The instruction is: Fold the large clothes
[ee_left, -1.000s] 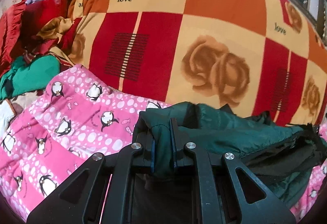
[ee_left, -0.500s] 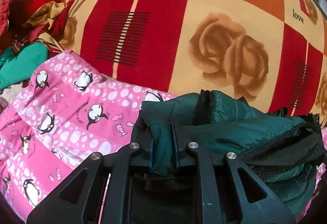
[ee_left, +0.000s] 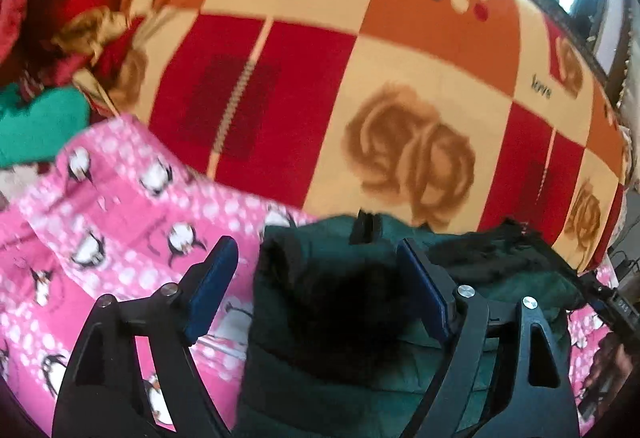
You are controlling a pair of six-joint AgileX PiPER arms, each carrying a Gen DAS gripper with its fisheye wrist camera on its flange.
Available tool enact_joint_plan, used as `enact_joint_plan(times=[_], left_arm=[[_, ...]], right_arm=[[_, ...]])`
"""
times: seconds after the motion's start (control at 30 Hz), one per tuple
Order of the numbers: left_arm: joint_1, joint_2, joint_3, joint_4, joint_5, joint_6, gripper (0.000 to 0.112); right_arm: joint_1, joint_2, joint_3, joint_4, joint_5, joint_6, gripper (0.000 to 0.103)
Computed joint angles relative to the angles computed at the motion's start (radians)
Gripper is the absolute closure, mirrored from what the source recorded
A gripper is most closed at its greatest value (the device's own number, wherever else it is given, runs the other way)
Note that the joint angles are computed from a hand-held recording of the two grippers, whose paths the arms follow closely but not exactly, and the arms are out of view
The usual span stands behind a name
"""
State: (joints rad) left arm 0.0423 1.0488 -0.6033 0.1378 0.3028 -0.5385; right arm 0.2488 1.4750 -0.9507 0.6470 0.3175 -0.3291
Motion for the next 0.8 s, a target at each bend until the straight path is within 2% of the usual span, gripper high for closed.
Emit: enact_joint_plan(times=[0.07,0.17,0.2,0.27,0.4,0.53,0.63,0.7,0.8], left_arm=[[-0.002,-0.017,-0.007,-0.018,0.021,0.021,0.030],[-0.052,-0.013,-0.012,0.118,0.035,-0.132,0.030],[-0.066,-0.005,-0.013,0.150,0.032,-0.167,0.030],[-0.115,0.039,-0.026,0.280,0.038,-0.308,0.030],[-0.163,0.170,-0.075,0.375,0.066,-0.425,0.030],[-0.190,0.301,-0.118,0.481,0.114,-0.539,0.030],[-0.189,0.350,-0.128,0.533,0.106,-0.586,0.030],[-0.188,0.367,-0.130,0.570,0.095,-0.619,0.030],[-0.198,0.403,-0.140,0.643,0.093,-0.693,0.027]], right_arm=[[0.026,-0.034,0.018,0.005,-0.023,-0.023,0.026],[0.083,-0.063,0.036,0.048,-0.067,-0.088,0.025],[0.097,-0.054,0.020,0.052,-0.053,-0.102,0.025],[0.134,0.014,-0.055,-0.060,0.002,-0.029,0.025],[0.253,0.146,-0.158,-0.367,0.027,0.227,0.025],[0.309,0.287,-0.269,-0.508,0.054,0.344,0.025],[0.336,0.378,-0.338,-0.648,0.083,0.464,0.025],[0.333,0.425,-0.377,-0.664,0.107,0.491,0.024],[0.303,0.472,-0.401,-0.580,0.106,0.454,0.023]])
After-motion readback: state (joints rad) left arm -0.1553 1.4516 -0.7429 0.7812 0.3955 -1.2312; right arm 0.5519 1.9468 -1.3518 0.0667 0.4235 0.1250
